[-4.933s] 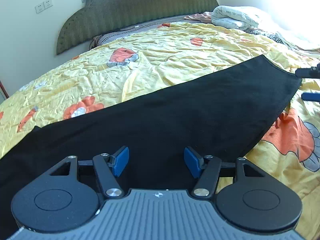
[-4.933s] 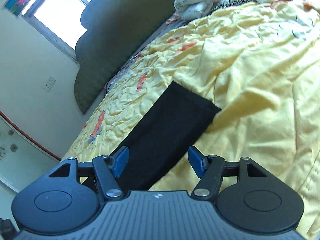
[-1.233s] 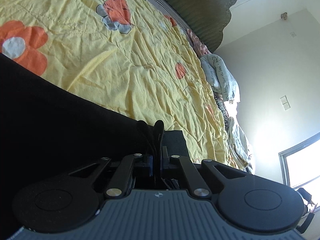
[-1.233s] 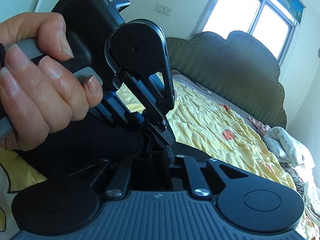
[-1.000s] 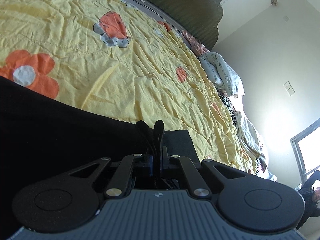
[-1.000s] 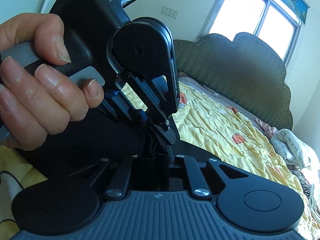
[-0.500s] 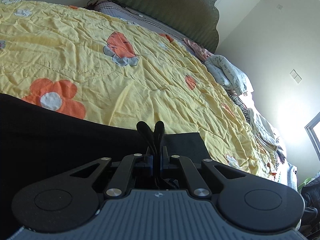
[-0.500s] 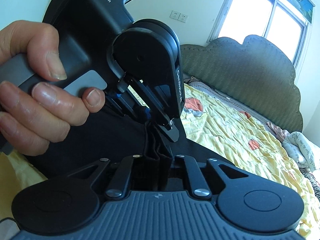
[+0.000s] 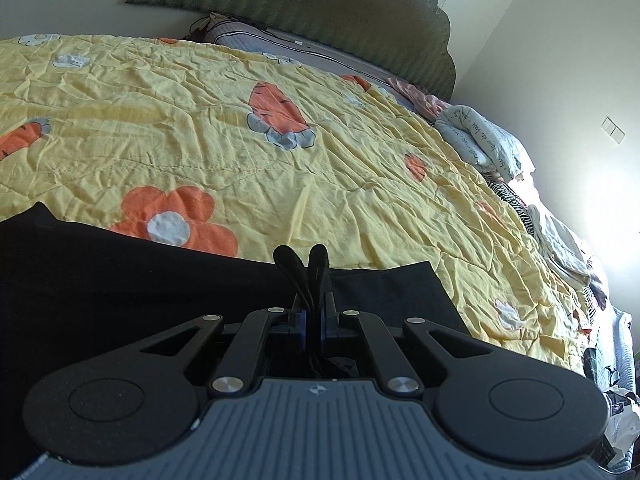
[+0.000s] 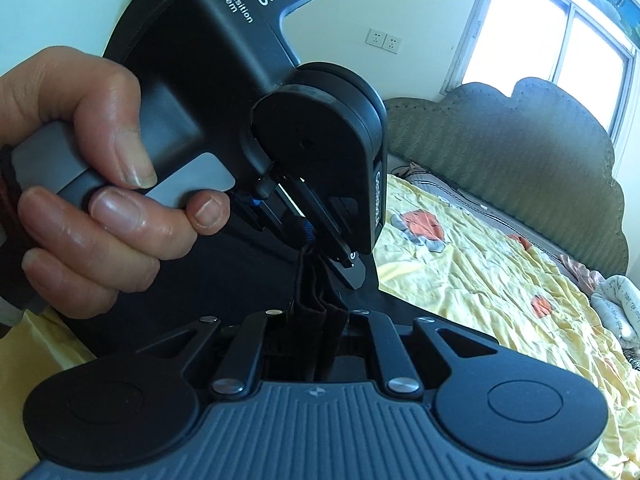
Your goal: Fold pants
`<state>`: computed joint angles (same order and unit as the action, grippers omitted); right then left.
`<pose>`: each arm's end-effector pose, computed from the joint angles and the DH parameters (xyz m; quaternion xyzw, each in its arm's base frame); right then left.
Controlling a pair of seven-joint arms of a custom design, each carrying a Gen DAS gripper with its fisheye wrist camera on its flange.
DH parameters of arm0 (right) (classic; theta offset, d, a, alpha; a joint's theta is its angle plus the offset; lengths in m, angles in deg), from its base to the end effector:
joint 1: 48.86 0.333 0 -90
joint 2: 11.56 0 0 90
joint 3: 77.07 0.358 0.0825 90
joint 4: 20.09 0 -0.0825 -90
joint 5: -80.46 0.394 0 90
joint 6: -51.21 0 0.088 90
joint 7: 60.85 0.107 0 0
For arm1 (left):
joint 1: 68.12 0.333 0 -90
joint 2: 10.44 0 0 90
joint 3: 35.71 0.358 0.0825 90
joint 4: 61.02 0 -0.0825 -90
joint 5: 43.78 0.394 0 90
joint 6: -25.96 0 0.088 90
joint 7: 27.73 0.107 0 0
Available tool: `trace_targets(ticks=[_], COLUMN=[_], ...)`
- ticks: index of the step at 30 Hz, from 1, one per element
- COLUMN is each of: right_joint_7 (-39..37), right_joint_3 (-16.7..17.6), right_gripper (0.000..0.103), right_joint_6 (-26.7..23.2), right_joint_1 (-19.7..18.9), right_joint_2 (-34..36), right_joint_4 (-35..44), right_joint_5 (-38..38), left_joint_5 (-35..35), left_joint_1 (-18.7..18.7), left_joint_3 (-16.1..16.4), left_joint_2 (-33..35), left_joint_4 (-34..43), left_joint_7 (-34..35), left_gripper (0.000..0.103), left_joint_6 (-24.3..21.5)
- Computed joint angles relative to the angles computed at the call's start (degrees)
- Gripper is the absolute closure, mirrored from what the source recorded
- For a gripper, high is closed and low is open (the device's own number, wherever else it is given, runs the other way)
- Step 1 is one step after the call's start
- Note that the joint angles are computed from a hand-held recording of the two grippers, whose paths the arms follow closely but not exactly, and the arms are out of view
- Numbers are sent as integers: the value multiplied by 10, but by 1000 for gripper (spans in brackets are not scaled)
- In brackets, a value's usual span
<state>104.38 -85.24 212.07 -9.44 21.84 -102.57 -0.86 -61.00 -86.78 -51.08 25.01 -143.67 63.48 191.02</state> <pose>0.6238 0.4650 0.4381 -0.7294 0.4256 -0.4133 0.3407 0.6998 -0.3815 0.4624 -0.5588 0.7126 -0.4208 0.0540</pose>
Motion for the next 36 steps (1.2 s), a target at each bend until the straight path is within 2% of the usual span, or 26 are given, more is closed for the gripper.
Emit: trace_targets(ticks=[6,14,25,31,36], right_joint_7=[-22,-55,-59,-102,-123], right_joint_3=[-1,-6,-22,-16,-26], right_gripper=[92,92,92,92,92], right_joint_6=[25,39,85,100,114], right_joint_1=[-14,-14,-15,-31,-32], right_joint_2=[6,7,0,6,3], right_joint_4=[3,8,-10,-6,-17], right_joint_5=[10,38,22,45,62], left_joint_5=[0,-3,-18,-20,-24], left_joint_1=[5,16,37,40,44], left_joint_3=[3,1,-3,1,-1], left_joint_2=[-8,-16,-37,-40,-39], left_joint_4=[-16,-32,-71,-79,-84], left_joint_7=[-4,8,18,14,14], left_gripper=[99,99,99,99,99], left_joint_6=[5,17,39,39,42])
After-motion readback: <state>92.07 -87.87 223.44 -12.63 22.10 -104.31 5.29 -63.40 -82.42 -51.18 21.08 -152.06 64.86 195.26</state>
